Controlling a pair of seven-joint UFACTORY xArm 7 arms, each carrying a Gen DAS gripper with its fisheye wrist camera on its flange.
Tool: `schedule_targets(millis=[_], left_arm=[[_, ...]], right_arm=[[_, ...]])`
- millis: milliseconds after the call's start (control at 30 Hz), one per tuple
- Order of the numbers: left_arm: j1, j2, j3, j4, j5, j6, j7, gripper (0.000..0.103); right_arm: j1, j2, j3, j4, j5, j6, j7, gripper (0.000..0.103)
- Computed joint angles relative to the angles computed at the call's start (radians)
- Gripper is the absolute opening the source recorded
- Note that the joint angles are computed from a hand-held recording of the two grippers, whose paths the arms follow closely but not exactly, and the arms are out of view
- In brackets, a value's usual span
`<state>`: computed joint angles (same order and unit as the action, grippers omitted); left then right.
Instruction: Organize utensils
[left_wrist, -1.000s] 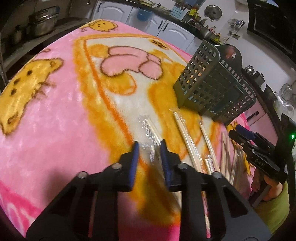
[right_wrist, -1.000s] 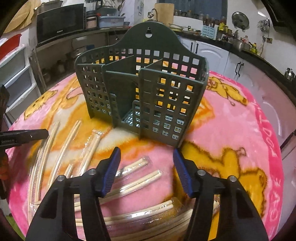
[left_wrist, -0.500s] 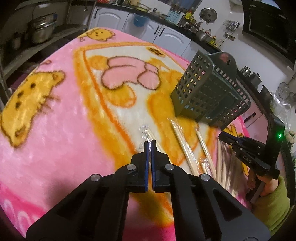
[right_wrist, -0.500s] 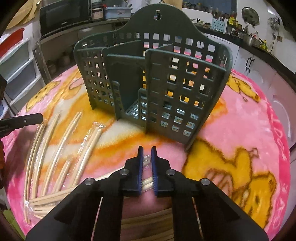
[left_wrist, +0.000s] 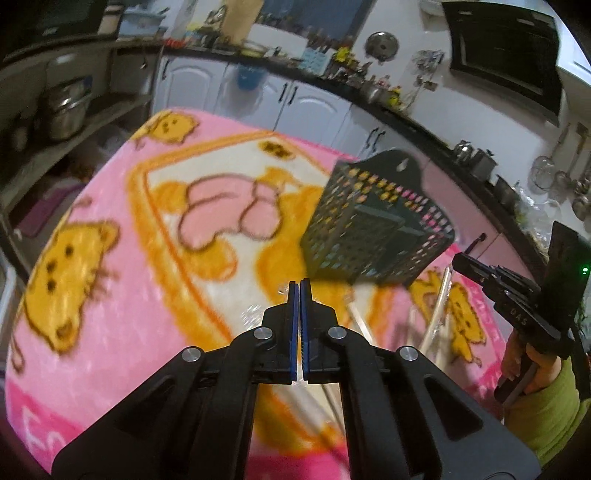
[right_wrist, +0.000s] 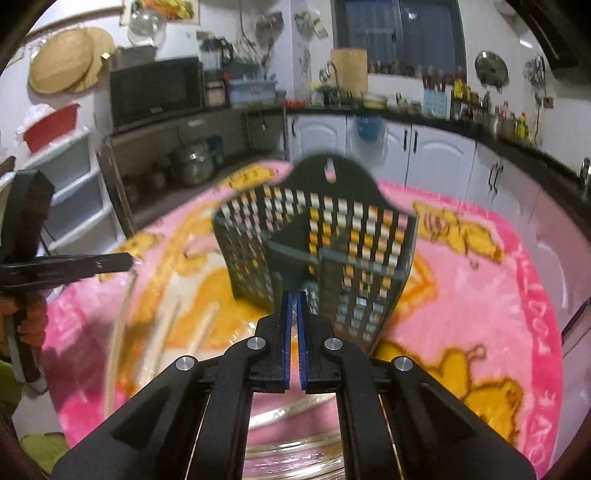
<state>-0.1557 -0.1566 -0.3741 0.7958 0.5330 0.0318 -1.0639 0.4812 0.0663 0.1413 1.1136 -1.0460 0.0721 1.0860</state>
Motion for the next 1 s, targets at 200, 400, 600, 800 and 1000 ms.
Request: schedule_targets(millis=[200,400,600,800,1000], left_arm=[[0.005,0.007,-0.030,0.103,0.081,0.021,-0.012,0.000],[-0.012,0.020,-0.033,0.185,0.172,0.021,-0.047,0.000],[-0.058,0.051,-0.011,0.276,0.249,0.028,-0.077,0.000],[-0.108,0.089,0.030,0.377,0.337,0.032,-0.125,0.000],[-0.167,0.135,0.083,0.498,0.447,0.038,-0.193,0.000]], right_arm=[[-0.030,-0.081,0.033,0.002,-0.093,-0.012,0.058,0.003],[-0.097,-0.155,0.105,-0.006,-0.108,-0.018,0.051,0.003],[-0.169,-0.209,0.173,0.000,-0.137,-0.015,0.054,0.003],[-0.258,-0.257,0.224,0.016,-0.208,-0.029,0.129,0.003],[-0.336,-0.273,0.258,0.068,-0.309,-0.052,0.232,0.003]])
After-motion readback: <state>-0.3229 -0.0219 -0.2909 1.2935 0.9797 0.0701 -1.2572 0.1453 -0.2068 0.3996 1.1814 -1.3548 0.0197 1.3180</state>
